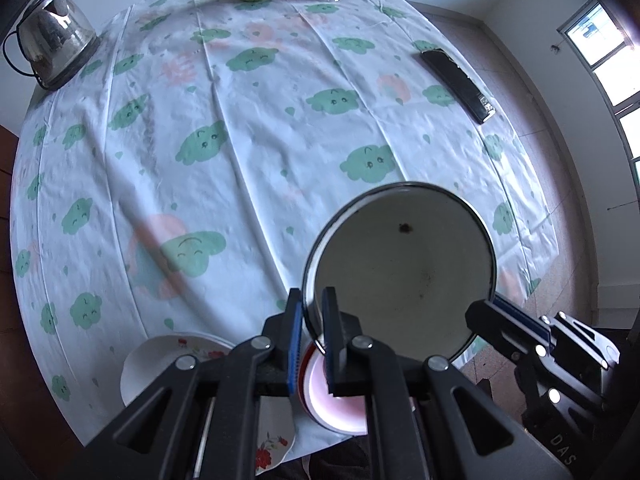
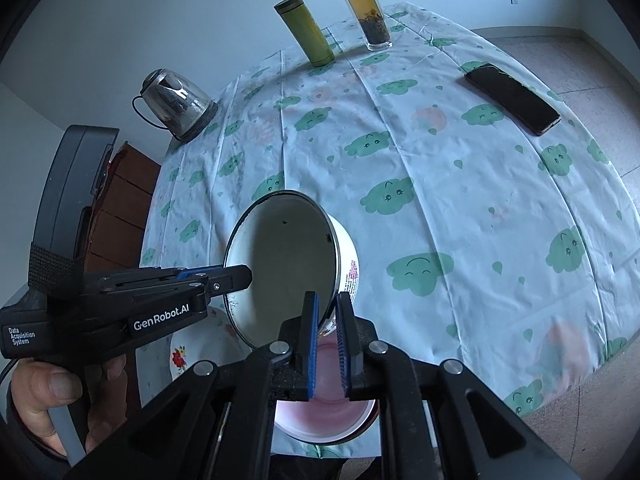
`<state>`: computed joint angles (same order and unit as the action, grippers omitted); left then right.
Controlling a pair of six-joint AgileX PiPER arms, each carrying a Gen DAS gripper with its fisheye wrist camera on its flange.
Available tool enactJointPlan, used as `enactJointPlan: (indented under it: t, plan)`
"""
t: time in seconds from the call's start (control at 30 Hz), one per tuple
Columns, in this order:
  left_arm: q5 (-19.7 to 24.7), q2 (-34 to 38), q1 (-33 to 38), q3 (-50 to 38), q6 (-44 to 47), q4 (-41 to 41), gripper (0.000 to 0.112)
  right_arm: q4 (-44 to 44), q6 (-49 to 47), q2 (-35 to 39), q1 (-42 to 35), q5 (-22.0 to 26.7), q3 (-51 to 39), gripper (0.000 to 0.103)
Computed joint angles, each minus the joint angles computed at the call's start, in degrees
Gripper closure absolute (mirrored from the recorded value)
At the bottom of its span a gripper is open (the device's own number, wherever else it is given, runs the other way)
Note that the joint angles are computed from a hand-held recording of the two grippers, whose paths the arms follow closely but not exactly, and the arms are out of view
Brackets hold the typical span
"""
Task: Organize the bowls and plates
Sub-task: 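Lift the white enamel bowl with both grippers and carry it over the nested bowls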
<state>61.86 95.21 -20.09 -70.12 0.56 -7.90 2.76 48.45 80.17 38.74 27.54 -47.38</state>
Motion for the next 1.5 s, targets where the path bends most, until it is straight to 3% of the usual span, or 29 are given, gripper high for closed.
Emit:
enactJointPlan:
  t: [1.03, 1.5]
  plan:
    - [-0.72, -9.19, -0.41, 9.64, 1.12, -1.78, 0.106, -6.55, 15.61, -4.83, 9.06, -5.25, 9.32, 0.091]
    - [-1.88, -10.43, -1.14, 12.23, 0.73, -1.59, 0.106, -5.0, 16.19, -3.71, 10.97, -7.29, 11.25, 0.09]
